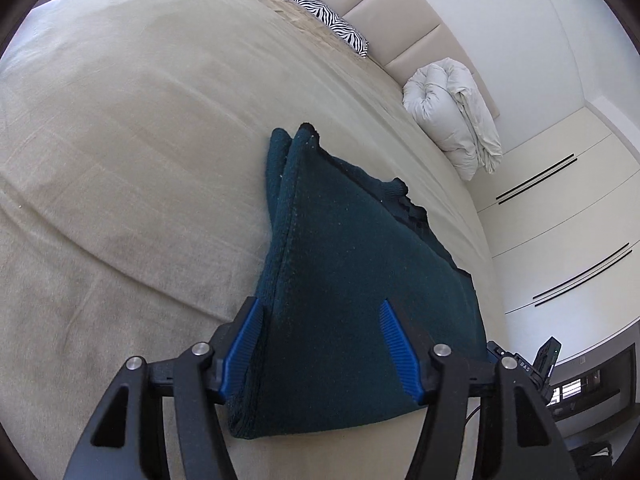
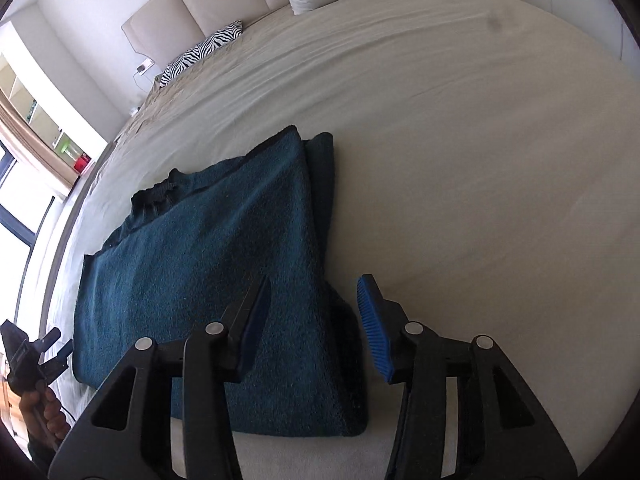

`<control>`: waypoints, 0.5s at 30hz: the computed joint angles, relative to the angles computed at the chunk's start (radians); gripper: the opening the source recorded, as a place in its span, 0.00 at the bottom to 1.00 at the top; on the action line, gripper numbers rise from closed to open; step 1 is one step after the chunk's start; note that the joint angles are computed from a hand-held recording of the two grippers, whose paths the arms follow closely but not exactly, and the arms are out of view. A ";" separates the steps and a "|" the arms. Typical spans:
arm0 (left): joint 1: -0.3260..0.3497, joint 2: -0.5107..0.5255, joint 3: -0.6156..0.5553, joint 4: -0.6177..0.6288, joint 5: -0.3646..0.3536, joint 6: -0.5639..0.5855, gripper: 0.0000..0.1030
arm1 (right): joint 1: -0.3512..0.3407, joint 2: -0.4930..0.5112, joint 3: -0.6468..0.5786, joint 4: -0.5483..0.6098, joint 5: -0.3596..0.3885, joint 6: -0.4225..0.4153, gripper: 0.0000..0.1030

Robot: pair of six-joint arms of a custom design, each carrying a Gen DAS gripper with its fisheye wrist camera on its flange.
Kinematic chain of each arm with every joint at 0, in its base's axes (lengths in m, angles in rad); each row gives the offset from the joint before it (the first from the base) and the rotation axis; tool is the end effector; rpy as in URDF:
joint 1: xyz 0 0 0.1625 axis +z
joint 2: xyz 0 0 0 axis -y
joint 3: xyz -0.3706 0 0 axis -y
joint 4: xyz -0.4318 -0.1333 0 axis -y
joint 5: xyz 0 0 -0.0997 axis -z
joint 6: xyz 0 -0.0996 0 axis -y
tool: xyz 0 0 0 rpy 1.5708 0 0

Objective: Fold small clothes

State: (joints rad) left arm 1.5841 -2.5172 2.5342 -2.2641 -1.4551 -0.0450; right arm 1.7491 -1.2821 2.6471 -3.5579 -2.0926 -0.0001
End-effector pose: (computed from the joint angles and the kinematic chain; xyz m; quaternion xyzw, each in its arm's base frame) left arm 0.1484 -0.2688 0.3571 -0.0466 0.9408 -0.3320 0.0493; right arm 0.1400 -0.3051 0.0830 0.0033 -0.9232 0.3164 0.2183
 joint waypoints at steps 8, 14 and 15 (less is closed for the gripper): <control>-0.028 -0.045 0.032 0.016 0.063 0.011 0.45 | 0.060 0.037 0.031 -0.005 -0.084 -0.017 0.14; -0.027 -0.064 0.043 0.021 0.110 0.009 0.17 | 0.151 0.070 0.020 -0.011 -0.212 -0.008 0.06; -0.024 -0.058 0.040 0.021 0.112 0.010 0.15 | 0.160 0.070 0.021 -0.014 -0.221 -0.003 0.06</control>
